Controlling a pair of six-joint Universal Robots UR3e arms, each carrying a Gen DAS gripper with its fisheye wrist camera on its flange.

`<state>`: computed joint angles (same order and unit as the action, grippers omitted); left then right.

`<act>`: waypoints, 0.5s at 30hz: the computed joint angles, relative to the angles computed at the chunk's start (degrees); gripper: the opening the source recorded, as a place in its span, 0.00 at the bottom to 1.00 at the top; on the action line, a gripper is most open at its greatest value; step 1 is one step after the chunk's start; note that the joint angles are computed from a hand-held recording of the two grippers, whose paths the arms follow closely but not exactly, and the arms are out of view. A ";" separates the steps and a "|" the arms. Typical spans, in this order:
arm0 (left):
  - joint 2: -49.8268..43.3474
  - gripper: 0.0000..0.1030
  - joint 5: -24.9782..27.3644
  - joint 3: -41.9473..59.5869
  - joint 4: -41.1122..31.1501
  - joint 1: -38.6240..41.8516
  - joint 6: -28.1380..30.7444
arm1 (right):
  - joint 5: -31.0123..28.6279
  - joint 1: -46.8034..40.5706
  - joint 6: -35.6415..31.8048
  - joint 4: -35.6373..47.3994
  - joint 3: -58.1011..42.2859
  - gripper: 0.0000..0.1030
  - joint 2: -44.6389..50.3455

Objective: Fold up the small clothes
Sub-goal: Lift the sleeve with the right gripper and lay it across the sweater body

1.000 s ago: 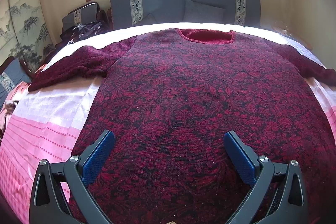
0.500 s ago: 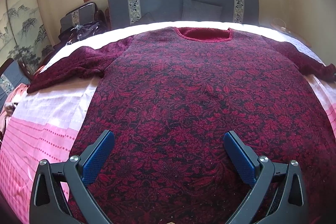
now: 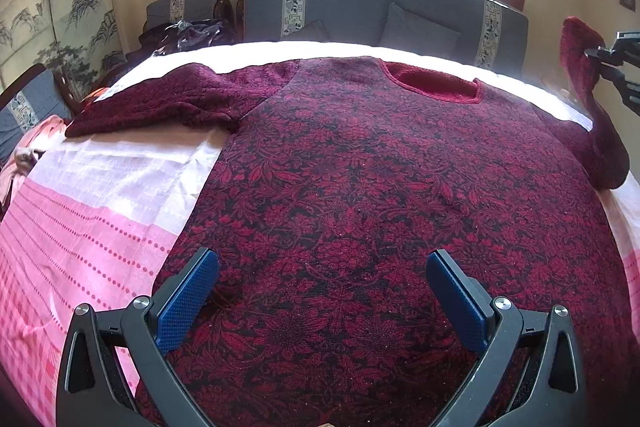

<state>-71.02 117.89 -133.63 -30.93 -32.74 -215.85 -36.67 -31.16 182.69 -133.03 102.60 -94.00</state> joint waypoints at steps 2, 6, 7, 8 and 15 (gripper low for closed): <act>-0.02 1.00 0.10 0.06 -0.05 0.02 0.12 | -3.80 8.60 5.37 -8.05 0.64 0.13 3.57; -0.31 1.00 1.36 0.24 0.23 -0.77 -0.01 | -8.61 21.20 14.72 -19.87 0.81 0.13 12.99; -0.22 1.00 1.37 0.15 0.33 -0.67 0.01 | -9.34 23.47 16.40 -22.15 0.99 0.13 14.88; 0.10 1.00 1.08 -0.05 0.34 -0.35 0.07 | -10.05 25.44 17.76 -23.98 0.97 0.13 16.52; 4.59 1.00 -3.52 -2.52 -0.22 4.63 0.40 | -13.28 33.67 24.02 -30.00 -3.45 0.13 24.78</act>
